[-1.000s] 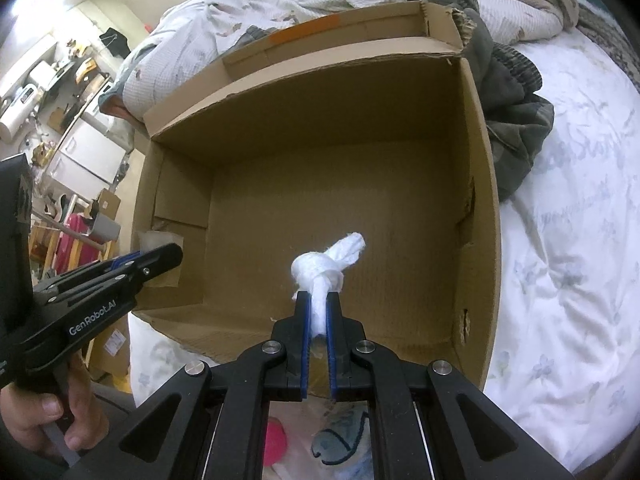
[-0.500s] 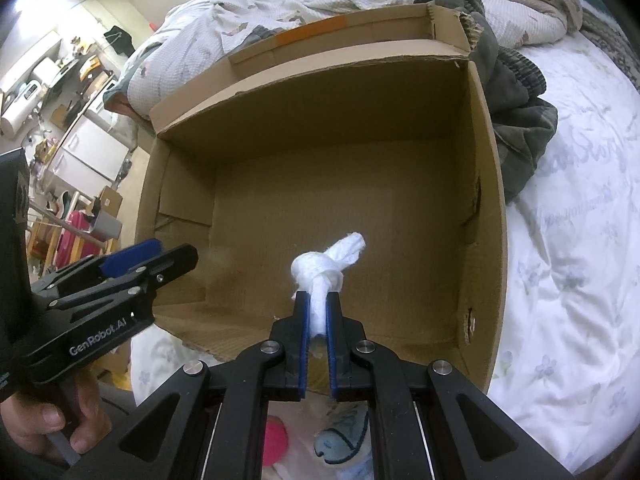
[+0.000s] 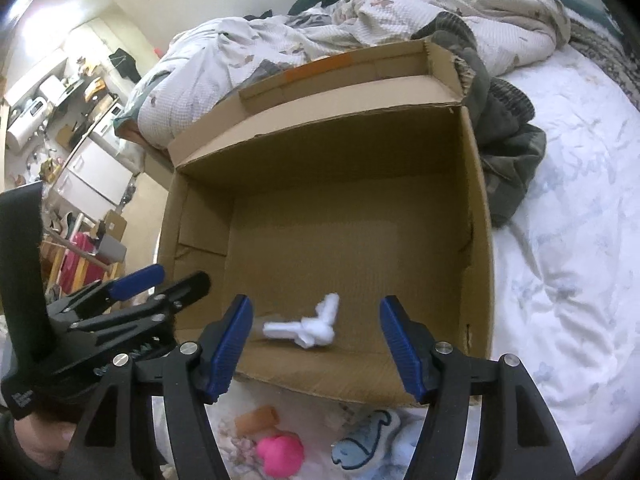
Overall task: Organize soft objects
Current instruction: 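Withdraw both grippers from the box toward the remaining items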
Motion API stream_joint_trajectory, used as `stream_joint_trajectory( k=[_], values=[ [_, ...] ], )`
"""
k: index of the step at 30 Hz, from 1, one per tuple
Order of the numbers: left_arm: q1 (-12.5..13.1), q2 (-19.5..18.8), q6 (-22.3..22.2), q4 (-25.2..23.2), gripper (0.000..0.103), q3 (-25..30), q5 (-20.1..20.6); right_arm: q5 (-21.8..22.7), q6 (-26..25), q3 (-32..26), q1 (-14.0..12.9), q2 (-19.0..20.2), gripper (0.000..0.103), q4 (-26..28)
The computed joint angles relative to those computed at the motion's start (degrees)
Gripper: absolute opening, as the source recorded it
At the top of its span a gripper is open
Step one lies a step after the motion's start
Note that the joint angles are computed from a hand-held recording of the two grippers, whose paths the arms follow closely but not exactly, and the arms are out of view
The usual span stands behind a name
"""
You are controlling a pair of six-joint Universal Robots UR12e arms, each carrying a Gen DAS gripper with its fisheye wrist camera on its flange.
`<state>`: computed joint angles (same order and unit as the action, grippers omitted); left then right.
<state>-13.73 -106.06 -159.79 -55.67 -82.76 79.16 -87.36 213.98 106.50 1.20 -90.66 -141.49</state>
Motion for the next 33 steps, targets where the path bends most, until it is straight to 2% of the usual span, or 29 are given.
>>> stream_joint_trajectory(
  k=[7, 20, 24, 28, 33],
  values=[
    [1.1, 1.5, -0.1, 1.1, 0.061, -1.4, -0.3, -0.8, 0.3, 0.4, 0.5, -1.0, 0.069, 1.0],
    [3.7, 4.8, -2.1, -0.1, 0.061, -4.6, -1.5, -1.4, 0.8, 2.7, 1.6, -4.4, 0.069, 2.2],
    [4.4, 6.0, -1.1, 0.9, 0.061, -6.5, -0.1, -0.8, 0.6, 3.7, 1.8, -5.5, 0.069, 3.5],
    [5.3, 6.3, -1.6, -0.8, 0.061, -6.9, 0.5, 1.0, 1.6, 4.6, 1.6, -6.4, 0.069, 4.6],
    [4.9, 5.6, -1.2, -5.0, 0.061, -6.4, 2.9, 1.4, 3.9, 4.3, 1.5, -6.2, 0.069, 8.5]
  ],
)
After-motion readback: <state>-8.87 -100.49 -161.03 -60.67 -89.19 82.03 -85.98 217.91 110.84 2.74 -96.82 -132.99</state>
